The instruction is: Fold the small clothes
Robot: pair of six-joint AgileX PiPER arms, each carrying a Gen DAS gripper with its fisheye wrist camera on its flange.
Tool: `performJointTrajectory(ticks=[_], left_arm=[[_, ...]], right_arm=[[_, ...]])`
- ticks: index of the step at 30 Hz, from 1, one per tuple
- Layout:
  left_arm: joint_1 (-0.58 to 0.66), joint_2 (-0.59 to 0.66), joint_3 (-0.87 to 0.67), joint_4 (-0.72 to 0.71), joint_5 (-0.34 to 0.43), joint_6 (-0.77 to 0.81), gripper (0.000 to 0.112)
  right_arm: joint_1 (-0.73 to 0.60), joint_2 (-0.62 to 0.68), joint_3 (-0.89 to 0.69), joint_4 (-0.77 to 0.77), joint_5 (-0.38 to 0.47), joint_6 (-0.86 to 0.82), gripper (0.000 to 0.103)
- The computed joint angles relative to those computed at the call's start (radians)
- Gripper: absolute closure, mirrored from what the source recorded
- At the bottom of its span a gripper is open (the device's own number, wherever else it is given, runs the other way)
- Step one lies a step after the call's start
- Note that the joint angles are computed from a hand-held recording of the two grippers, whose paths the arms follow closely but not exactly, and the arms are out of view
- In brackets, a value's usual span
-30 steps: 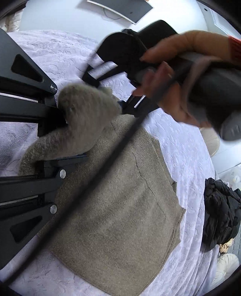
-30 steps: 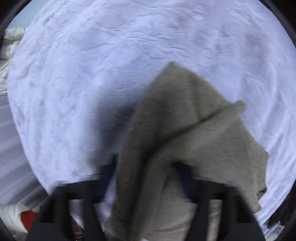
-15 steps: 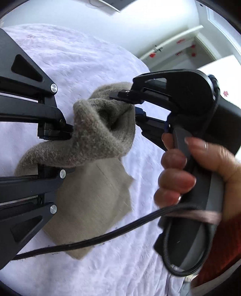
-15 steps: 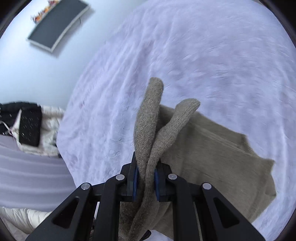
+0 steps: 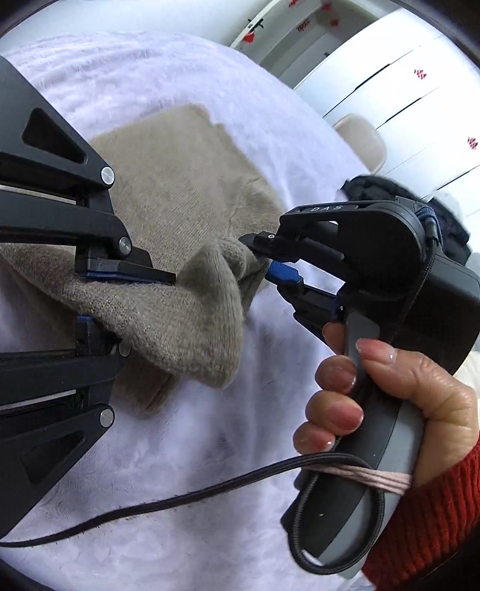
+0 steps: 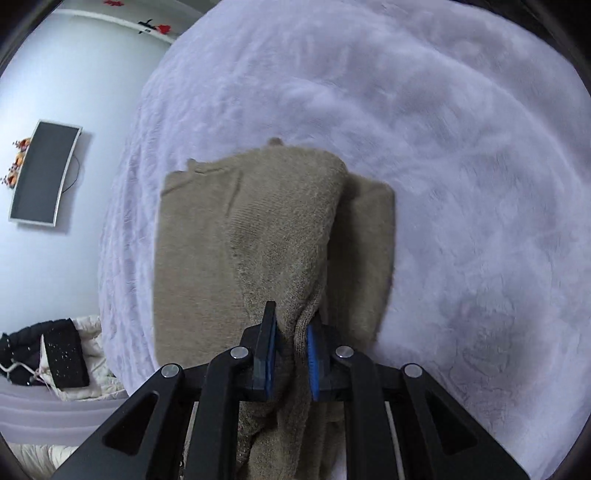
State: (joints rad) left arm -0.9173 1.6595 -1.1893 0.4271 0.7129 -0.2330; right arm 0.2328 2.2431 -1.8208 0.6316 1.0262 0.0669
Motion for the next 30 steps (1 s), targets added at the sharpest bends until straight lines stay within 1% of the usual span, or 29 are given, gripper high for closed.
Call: performJointTrajectory(ticks=[3, 4, 5, 6, 7, 8, 9, 10, 11, 14, 16, 17, 18, 19, 20, 22, 23, 24, 25, 26, 28, 30], left_arm=[[-0.015, 0.013, 0.014, 0.028, -0.001, -0.037, 0.098], [-0.017, 0.008, 0.016, 0.035, 0.0, -0.051, 0.098], [-0.022, 0.005, 0.011, 0.032, 0.011, -0.057, 0.094], [-0.007, -0.006, 0.014, 0.003, 0.013, -0.033, 0.079], [0.005, -0.014, 0.009, -0.029, 0.023, -0.009, 0.05], [0.0, -0.029, 0.006, -0.033, 0.037, -0.025, 0.039], [-0.002, -0.048, 0.013, -0.025, 0.042, -0.039, 0.029], [0.002, -0.073, 0.016, -0.035, 0.052, -0.026, 0.029], [0.041, -0.082, 0.006, -0.068, 0.057, 0.026, 0.029], [0.095, -0.123, -0.015, -0.16, 0.118, 0.093, 0.029], [0.148, -0.142, -0.043, -0.225, 0.178, 0.128, 0.029], [0.161, -0.139, -0.056, -0.245, 0.2, 0.126, 0.029], [0.2, -0.138, -0.074, -0.286, 0.231, 0.143, 0.028], [0.241, -0.124, -0.103, -0.322, 0.267, 0.156, 0.01], [0.276, -0.118, -0.106, -0.348, 0.285, 0.146, 0.009], [0.366, -0.086, -0.152, -0.441, 0.347, 0.168, 0.009], [0.405, -0.072, -0.167, -0.479, 0.371, 0.169, 0.009], [0.439, -0.066, -0.179, -0.508, 0.394, 0.167, 0.009], [0.478, -0.055, -0.194, -0.538, 0.415, 0.165, 0.009], [0.497, -0.054, -0.184, -0.552, 0.409, 0.163, 0.009], [0.535, -0.051, -0.187, -0.566, 0.425, 0.154, 0.009], [0.543, -0.05, -0.176, -0.546, 0.438, 0.123, 0.009]], right_arm=[[-0.018, -0.011, 0.103, 0.092, -0.088, -0.079, 0.086], [-0.024, -0.013, 0.115, 0.109, -0.098, -0.095, 0.086], [-0.034, -0.021, 0.129, 0.118, -0.097, -0.112, 0.083], [-0.045, -0.029, 0.139, 0.124, -0.091, -0.124, 0.079], [-0.058, -0.045, 0.147, 0.097, -0.08, -0.111, 0.066], [-0.062, -0.059, 0.147, 0.051, -0.067, -0.077, 0.055], [-0.065, -0.074, 0.152, 0.033, -0.056, -0.059, 0.054], [-0.069, -0.097, 0.171, 0.025, -0.052, -0.052, 0.054], [-0.074, -0.134, 0.2, 0.017, -0.053, -0.051, 0.054], [-0.079, -0.25, 0.293, 0.025, -0.065, -0.068, 0.054], [-0.081, -0.317, 0.365, 0.08, -0.07, -0.123, 0.054], [-0.079, -0.344, 0.397, 0.118, -0.064, -0.155, 0.054], [-0.067, -0.361, 0.418, 0.15, -0.053, -0.178, 0.054], [-0.058, -0.374, 0.443, 0.173, -0.043, -0.203, 0.054], [-0.036, -0.384, 0.459, 0.168, -0.04, -0.2, 0.054], [0.038, -0.368, 0.443, 0.057, -0.061, -0.109, 0.054], [0.054, -0.358, 0.445, 0.02, -0.064, -0.075, 0.055], [0.057, -0.344, 0.455, 0.014, -0.065, -0.056, 0.06], [0.054, -0.334, 0.464, 0.033, -0.067, -0.059, 0.092], [0.052, -0.338, 0.47, 0.043, -0.067, -0.061, 0.096], [0.056, -0.384, 0.491, 0.033, -0.08, -0.072, 0.097], [0.056, -0.426, 0.515, -0.005, -0.069, -0.049, 0.097]])
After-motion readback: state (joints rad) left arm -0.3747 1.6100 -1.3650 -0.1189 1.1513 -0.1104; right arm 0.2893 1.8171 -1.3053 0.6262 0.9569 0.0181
